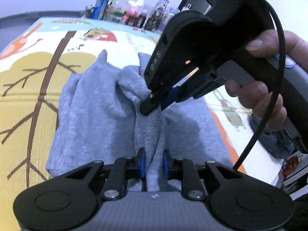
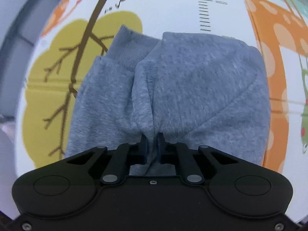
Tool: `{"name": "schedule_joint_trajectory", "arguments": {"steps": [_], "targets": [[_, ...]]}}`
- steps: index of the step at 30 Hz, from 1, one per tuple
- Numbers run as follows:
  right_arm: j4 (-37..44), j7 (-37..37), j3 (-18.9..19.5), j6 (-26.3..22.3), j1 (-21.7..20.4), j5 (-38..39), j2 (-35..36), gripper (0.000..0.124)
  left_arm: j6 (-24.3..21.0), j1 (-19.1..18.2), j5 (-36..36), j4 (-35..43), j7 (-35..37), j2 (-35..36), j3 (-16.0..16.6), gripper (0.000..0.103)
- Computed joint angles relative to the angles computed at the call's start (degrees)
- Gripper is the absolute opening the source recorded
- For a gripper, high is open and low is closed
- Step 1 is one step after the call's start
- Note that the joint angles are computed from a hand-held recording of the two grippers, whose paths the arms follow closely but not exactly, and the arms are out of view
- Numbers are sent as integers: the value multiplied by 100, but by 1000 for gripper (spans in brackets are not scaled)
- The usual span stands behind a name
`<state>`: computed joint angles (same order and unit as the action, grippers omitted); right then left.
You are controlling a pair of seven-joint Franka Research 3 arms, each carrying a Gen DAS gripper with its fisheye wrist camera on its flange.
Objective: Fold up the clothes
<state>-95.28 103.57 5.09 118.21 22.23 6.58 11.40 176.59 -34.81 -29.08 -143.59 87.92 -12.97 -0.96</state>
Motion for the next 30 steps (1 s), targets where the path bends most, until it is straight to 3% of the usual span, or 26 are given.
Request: {"name": "schedule_joint_trajectory", "arguments": {"steps": [5,11,14,20,26,30], "targets": [[-507,-267,-22,403,-237,694,-552,8,237,52,225,-101,-223,-240,-107,18],[-865,-761,-12,834,-371,1270,-1090,6,356,1033,1333,-179,-1306,-579,-955,16],[-800,-1006,4,882,-381,1497,-1130,5,242,1772,1865,-228,-1928,-816,-1572,15],[-595,-1147,100,887,-275,1632,-916,4,-174,2523,2562,-292,-2874,-1036,-2062,14],[-478,-1155,192,801,-110,1589,-620,4,-788,2688,2849,-575,-3780,-1346,-2007,13],[-263,-1031,219,569,-9,1460,-291,5,-873,2468,2941,-751,-4075,-1325,-1704,14]]}}
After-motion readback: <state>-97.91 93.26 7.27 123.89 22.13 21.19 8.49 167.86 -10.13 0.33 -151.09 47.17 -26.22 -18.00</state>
